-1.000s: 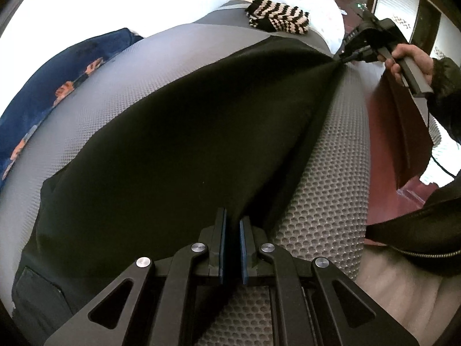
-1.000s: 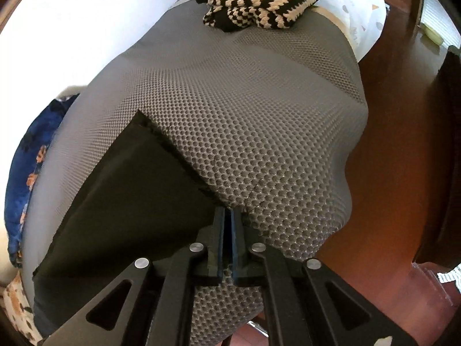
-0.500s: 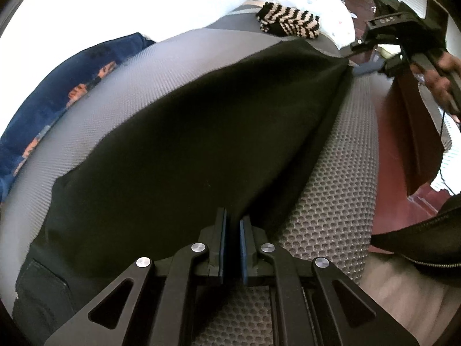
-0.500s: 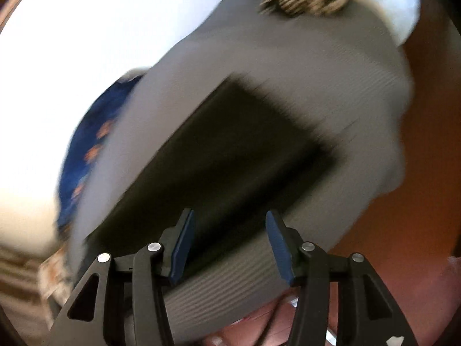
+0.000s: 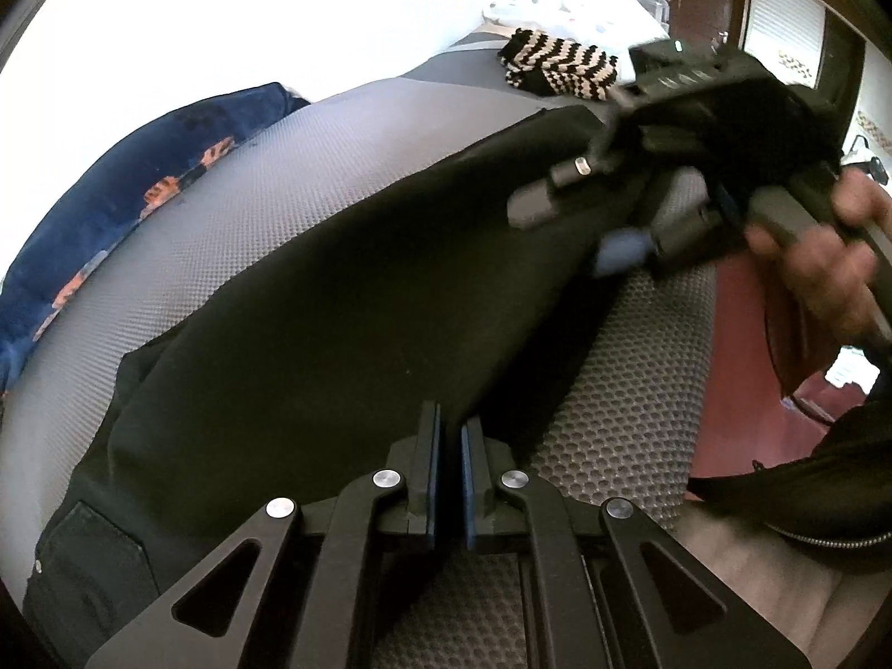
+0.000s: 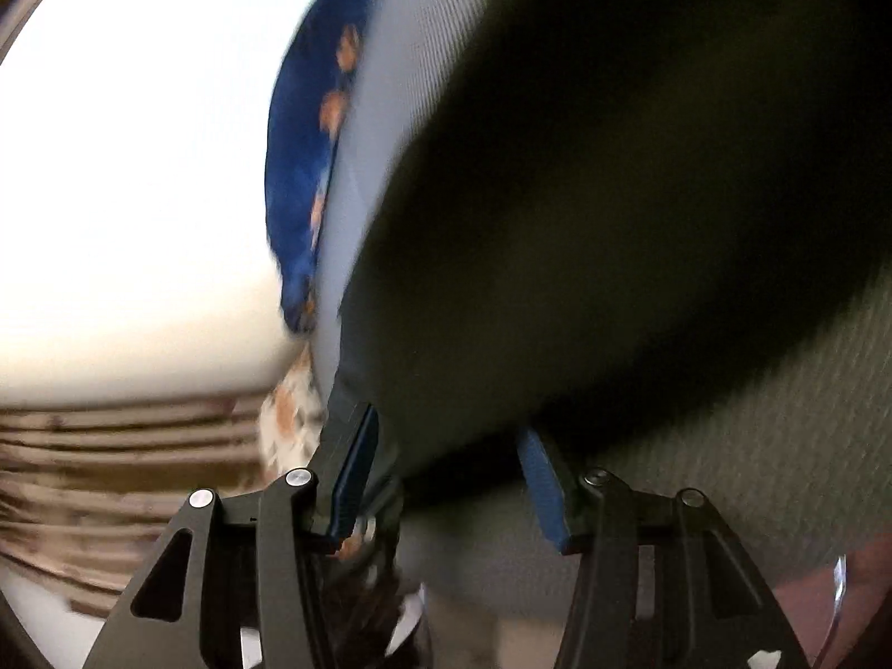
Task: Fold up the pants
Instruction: 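Lay the leg end down with the right gripper while the left opens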
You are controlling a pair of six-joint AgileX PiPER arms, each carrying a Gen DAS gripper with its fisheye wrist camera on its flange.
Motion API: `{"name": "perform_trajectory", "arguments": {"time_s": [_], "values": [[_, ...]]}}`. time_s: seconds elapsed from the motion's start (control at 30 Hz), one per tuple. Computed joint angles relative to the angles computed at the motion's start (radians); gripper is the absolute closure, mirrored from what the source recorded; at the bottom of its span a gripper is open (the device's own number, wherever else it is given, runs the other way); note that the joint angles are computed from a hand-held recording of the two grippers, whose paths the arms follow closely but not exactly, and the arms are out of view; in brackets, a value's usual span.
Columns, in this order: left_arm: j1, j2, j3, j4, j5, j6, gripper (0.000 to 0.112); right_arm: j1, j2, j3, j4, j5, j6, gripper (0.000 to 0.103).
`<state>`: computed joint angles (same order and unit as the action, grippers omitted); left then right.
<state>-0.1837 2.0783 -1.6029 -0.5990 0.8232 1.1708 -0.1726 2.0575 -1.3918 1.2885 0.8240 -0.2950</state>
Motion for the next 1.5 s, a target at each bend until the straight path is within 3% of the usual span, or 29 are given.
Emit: {"name": "perform_trajectory", "arguments": {"time_s": [0.1, 0.43, 0.67, 0.83, 0.9, 1.07, 1.2, 1.33, 1.43, 1.5], "values": [[-0.002, 0.000, 0.006, -0.003, -0.008, 0.002, 0.106, -0.051, -0.039, 0.008, -0.081, -0.070, 0.050, 0.084], [-0.007, 0.010, 0.016, 0.010, -0.013, 0.013, 0.106, -0.289, -0.119, 0.114, -0.203, -0.219, 0.137, 0.087], [-0.014, 0.013, 0.018, 0.027, -0.020, 0.003, 0.106, -0.378, -0.087, 0.090, -0.195, -0.200, 0.117, 0.092], [-0.014, 0.007, 0.023, 0.028, -0.015, 0.007, 0.106, -0.359, -0.123, 0.090, -0.293, -0.232, 0.173, 0.098], [-0.008, 0.008, 0.015, 0.021, 0.004, 0.025, 0.106, -0.349, -0.162, 0.100, -0.362, -0.247, 0.211, 0.099], [0.005, 0.000, 0.025, 0.009, 0.045, 0.093, 0.106, -0.284, -0.193, 0.073, -0.711, -0.259, 0.455, 0.099], [-0.011, 0.020, 0.023, 0.038, 0.024, 0.075, 0.106, -0.306, -0.163, 0.089, -0.705, -0.260, 0.434, 0.099], [-0.007, 0.045, -0.021, 0.051, 0.059, 0.021, 0.103, -0.312, -0.156, 0.085, -0.749, -0.244, 0.468, 0.099], [-0.007, 0.063, -0.066, 0.080, 0.085, -0.050, 0.090, -0.332, -0.160, 0.078, -0.756, -0.213, 0.467, 0.093], [0.014, 0.079, -0.123, 0.063, 0.155, -0.081, 0.081, -0.322, -0.170, 0.060, -0.850, -0.199, 0.548, 0.082]]}}
